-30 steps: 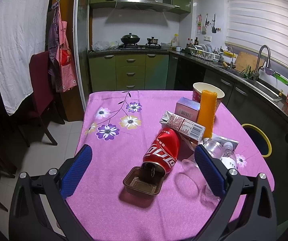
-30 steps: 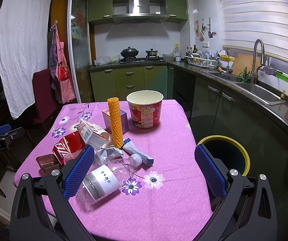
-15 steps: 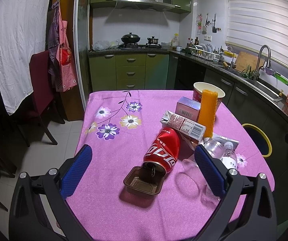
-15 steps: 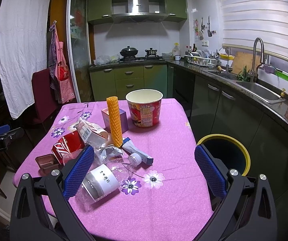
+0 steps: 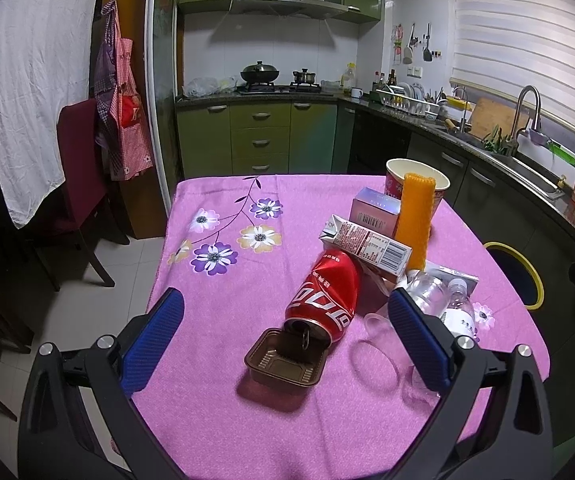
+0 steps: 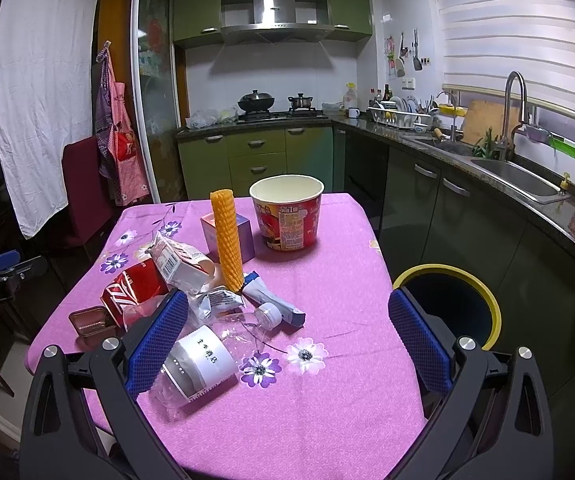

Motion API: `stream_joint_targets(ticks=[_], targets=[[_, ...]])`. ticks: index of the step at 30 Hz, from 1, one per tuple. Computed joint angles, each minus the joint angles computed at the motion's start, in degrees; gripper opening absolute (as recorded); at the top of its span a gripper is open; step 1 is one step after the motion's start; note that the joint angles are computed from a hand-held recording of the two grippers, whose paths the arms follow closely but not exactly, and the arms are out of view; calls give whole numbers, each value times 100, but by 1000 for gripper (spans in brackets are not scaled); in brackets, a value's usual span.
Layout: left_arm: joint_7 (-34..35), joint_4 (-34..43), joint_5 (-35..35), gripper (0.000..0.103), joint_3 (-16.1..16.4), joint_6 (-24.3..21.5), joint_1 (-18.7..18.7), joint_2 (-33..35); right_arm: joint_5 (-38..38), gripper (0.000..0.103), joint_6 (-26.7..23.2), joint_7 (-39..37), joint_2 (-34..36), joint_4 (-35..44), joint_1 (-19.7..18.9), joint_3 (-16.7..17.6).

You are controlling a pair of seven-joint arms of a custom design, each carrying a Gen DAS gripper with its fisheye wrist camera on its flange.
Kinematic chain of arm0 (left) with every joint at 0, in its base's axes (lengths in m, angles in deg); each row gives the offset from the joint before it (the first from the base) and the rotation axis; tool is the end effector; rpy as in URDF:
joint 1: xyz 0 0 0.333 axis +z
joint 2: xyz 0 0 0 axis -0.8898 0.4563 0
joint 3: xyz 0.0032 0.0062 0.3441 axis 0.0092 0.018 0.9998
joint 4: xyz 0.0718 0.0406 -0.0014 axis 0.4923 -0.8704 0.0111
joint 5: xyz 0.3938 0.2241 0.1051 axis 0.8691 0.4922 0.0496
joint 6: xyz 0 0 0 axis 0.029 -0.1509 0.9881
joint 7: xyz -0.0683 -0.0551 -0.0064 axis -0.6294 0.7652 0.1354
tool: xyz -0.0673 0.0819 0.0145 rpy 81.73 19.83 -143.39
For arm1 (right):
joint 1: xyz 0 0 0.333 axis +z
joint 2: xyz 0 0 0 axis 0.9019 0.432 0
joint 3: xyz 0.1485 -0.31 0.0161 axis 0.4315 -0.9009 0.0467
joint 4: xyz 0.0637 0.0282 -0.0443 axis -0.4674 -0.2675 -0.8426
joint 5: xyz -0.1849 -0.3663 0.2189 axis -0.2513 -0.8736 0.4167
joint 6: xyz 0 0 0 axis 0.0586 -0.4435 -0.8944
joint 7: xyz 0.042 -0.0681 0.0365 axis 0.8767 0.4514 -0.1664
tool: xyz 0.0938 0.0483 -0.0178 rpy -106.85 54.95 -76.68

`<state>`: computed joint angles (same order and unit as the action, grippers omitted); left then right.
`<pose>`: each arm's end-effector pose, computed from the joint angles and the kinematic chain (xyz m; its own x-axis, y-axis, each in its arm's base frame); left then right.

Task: Collect trash

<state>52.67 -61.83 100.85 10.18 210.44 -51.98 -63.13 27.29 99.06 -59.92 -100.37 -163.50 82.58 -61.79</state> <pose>0.3341 -0.1066 0.6379 0.5975 -0.8015 0.0235 -0.4423 -0.3539 -0.8241 0.5875 0.1302 0.6209 0.7155 -0.6950 -0.0704 -0.3774 -0.2998 -0.8762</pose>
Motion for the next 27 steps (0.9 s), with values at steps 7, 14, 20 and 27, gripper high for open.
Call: stream_joint_targets(ticks=[7,14,20,27], targets=[[-6,-6,11,97,-2,-15,-17,4,-3,99,-5,15,20,15,-9,8],[-12,5,22,97,0,-24,-17,14,-2,99,-9,8,25,22,-15,11],[-16,1,28,97,0,-21,-21,24,-14,99,-9,30,40,27,-25,16],[1,16,7,97,13,-44,-47,81,-71,99,-7,72,74,30,-36,27]])
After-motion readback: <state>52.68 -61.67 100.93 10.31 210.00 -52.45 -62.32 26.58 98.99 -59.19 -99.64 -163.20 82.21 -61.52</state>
